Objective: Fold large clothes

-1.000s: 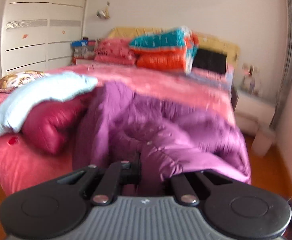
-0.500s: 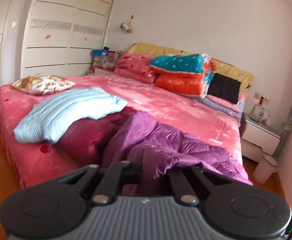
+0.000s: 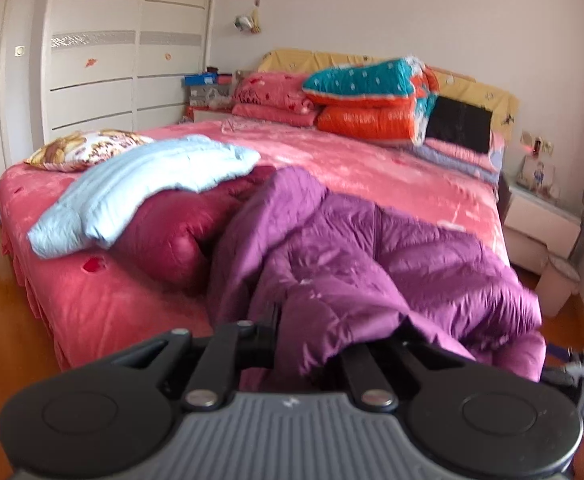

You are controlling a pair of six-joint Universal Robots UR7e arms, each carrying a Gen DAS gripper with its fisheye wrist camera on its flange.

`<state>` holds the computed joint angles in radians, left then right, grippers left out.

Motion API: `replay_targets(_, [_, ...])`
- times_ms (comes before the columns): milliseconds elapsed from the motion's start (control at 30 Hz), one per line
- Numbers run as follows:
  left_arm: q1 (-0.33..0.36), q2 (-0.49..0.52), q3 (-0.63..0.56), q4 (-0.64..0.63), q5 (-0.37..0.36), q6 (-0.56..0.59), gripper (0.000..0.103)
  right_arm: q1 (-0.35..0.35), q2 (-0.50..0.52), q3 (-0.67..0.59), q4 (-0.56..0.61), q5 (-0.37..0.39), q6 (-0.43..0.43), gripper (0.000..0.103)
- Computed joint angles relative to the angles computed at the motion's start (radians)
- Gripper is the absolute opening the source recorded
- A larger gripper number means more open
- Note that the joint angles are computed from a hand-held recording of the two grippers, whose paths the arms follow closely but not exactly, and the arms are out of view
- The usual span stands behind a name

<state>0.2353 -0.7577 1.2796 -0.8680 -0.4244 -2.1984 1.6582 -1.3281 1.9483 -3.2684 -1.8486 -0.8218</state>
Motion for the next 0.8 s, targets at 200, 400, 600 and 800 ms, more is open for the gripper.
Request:
replay_targets(200, [0.029,0.037,0.001,-0.046,-0.023,0.082,0.018,-0.007,0.042,-0.02,-0.042,0.042,-0.124,0.103])
replay_targets(400, [0.051,0.071,-0.013,-0.027,-0.034,0.089,0.014,-0.02,0.059,0.002,-0.14,0.139,-0.288,0.1])
replay_targets(600, [0.052,0.067,-0.009,-0.039,-0.014,0.089,0.003,-0.004,0.039,0.006,-0.05,0.088,-0.342,0.037])
replay_targets(800, [0.027,0.062,-0.055,0.125,0.018,-0.04,0.001,0.013,-0.039,0.011,0.065,0.062,-0.22,0.023])
